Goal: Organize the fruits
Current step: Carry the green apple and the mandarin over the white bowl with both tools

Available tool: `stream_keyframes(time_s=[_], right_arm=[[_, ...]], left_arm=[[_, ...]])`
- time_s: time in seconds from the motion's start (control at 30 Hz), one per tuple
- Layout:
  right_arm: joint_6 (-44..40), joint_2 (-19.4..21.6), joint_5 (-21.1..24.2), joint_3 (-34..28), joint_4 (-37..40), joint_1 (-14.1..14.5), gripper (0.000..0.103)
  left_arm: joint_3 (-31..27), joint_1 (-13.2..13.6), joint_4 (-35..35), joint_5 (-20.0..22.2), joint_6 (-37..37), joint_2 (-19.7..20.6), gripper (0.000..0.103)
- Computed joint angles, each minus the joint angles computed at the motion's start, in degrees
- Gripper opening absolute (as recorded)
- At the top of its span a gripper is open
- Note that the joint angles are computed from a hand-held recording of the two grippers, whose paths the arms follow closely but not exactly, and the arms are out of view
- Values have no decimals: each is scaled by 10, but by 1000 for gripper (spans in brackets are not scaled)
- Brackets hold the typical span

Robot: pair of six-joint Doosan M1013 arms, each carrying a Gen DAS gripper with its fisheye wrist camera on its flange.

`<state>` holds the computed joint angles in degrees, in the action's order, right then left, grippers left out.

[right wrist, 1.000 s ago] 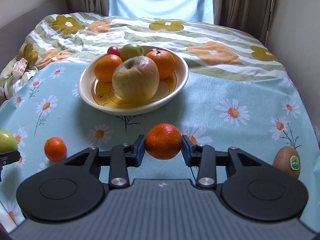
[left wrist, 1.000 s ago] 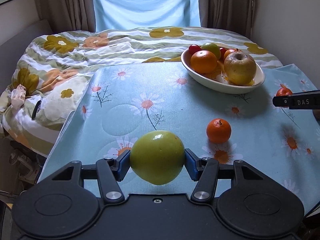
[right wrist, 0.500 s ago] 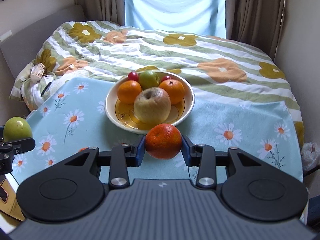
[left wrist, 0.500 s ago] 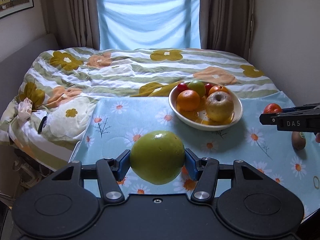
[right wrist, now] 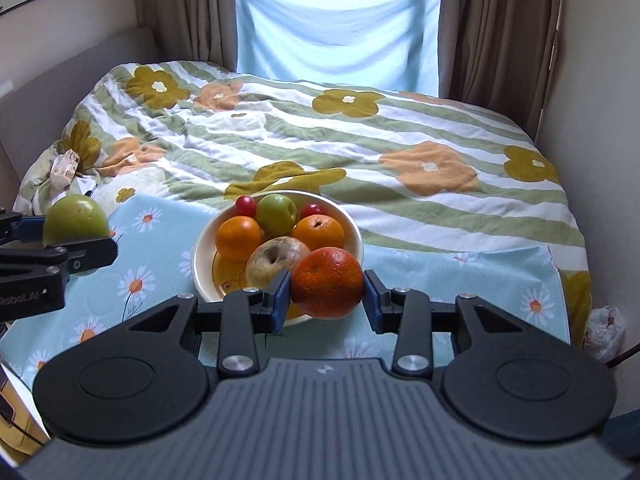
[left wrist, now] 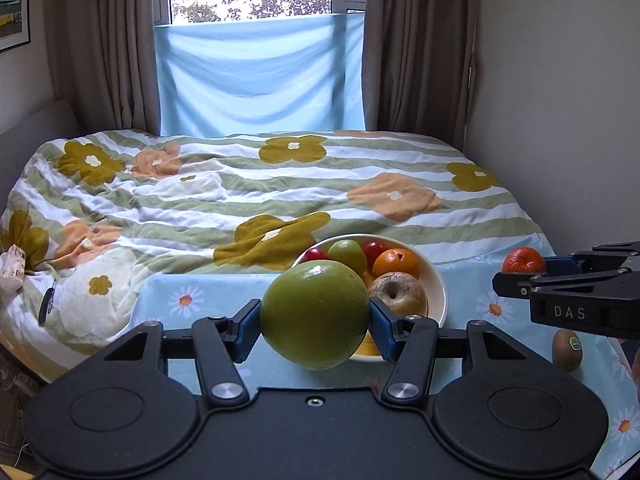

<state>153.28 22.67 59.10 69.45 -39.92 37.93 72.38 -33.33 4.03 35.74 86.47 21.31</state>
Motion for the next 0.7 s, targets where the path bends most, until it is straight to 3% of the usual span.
stream_keyframes(time_s=[0.43, 0.7], right_arm=[[0, 34, 15, -38, 25, -31, 53], [3, 49, 22, -48, 47, -48, 53]], left_arm=[[-136, 4, -78, 62, 130, 99, 61], [-205, 5, -97, 111, 165, 152, 61]])
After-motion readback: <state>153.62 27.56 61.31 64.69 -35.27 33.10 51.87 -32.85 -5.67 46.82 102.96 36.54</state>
